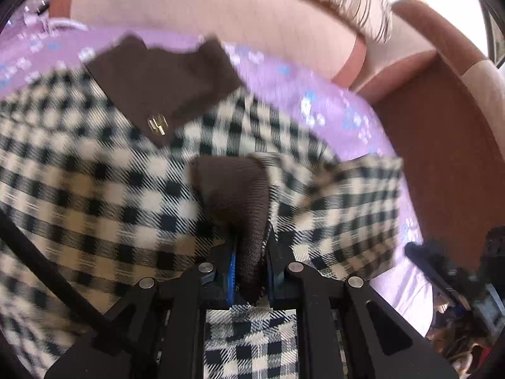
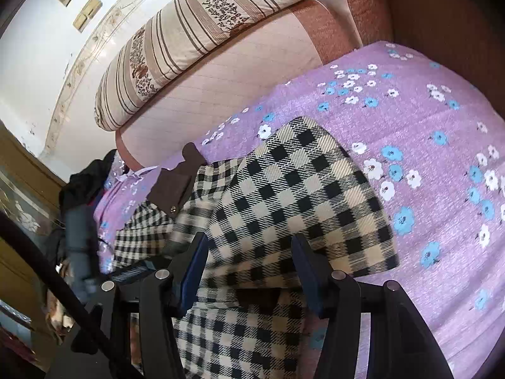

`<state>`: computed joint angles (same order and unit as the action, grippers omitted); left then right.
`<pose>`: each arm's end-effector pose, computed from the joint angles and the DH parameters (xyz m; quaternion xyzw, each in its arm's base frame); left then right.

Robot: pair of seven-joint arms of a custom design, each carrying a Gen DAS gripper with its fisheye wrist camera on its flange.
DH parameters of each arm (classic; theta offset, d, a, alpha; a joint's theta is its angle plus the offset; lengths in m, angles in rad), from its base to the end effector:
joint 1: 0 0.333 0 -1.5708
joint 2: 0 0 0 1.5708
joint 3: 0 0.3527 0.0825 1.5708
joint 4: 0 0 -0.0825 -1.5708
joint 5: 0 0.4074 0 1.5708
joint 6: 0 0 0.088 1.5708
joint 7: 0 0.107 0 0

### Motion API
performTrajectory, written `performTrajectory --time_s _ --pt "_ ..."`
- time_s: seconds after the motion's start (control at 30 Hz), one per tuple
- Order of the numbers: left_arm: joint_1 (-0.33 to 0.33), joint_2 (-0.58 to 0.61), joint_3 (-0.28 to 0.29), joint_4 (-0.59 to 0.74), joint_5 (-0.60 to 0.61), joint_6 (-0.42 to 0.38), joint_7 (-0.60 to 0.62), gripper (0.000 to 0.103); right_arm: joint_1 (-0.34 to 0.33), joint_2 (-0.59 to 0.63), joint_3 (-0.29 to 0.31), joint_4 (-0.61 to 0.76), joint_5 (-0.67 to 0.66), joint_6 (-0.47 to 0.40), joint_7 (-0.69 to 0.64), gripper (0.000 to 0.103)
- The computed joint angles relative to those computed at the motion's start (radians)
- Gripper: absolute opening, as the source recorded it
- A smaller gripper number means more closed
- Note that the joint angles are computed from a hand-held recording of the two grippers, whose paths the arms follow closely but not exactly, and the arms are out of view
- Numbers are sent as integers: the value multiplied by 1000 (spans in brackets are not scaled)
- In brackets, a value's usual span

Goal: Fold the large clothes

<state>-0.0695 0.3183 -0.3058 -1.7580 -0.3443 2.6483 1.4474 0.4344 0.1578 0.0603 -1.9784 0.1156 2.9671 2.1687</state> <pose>0.6765 -0.2305 0.4817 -0.6847 0.6529 -0.3240 0.0022 0.5884 0.3060 0.5123 -0.5742 0.7118 -0.0601 0.4000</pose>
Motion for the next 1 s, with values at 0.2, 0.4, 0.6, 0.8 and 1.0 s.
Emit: performTrajectory --time_s 0.2,0.4,0.6,0.8,1.0 --pt "20 -187 42 -136 10 81 56 13 19 21 -9 25 -55 -7 19 59" --pt "31 -275 139 -237 71 90 8 14 70 71 -31 92 -137 -44 29 59" --pt "76 -237 196 -276 213 74 -139 14 106 139 -35 183 -194 -126 9 59" --pt "90 -205 196 -285 337 73 -234 23 112 197 -26 247 -183 -226 -44 59" --pt "98 -256 207 -306 417 71 -310 35 130 208 -42 267 -211 -260 -39 59"
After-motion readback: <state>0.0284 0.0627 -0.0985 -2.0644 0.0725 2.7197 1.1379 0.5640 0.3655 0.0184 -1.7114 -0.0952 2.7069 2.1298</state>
